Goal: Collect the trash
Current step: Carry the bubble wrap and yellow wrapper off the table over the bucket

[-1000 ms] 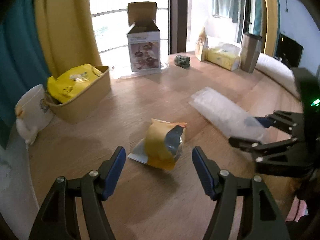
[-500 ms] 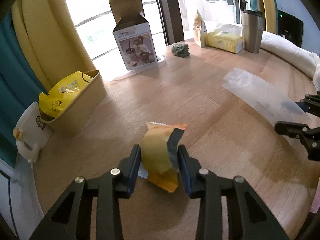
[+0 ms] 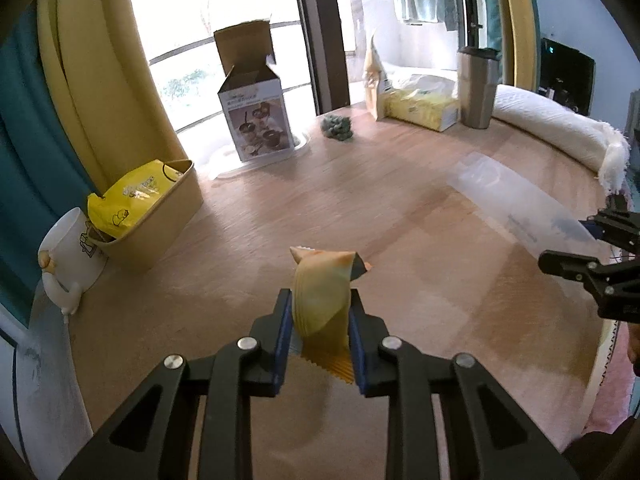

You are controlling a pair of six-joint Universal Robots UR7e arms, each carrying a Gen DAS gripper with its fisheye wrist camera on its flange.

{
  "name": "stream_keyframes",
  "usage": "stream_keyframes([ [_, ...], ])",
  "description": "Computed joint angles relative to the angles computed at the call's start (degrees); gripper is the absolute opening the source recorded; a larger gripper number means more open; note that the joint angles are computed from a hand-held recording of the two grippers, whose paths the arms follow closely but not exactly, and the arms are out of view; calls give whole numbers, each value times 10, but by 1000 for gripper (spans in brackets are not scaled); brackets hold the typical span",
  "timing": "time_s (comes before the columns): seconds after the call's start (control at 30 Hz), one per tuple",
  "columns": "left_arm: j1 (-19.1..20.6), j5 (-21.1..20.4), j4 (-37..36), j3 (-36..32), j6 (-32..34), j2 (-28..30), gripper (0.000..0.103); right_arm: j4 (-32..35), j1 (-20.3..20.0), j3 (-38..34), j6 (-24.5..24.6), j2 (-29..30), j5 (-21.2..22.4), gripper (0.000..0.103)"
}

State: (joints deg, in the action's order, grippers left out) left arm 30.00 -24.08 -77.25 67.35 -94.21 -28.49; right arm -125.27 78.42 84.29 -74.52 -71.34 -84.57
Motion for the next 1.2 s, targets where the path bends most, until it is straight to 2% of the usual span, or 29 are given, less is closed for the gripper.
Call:
stream_keyframes([
  [0.33,-25,2,-9,-30,-4,32,25,10,-30,8,-18,-34,22,48],
  [0.5,-34,-2,-49,-43,23,52,25,20,-50,7,-32,-49,28,48],
  [0.87,-49,-5,-56,-121,62,115,25,37,-100,-16,-43,-62,49,48],
  [1.2,-57,-12,-141,-196,176,184,25,54,-144,-47,-53,-67,81,48],
])
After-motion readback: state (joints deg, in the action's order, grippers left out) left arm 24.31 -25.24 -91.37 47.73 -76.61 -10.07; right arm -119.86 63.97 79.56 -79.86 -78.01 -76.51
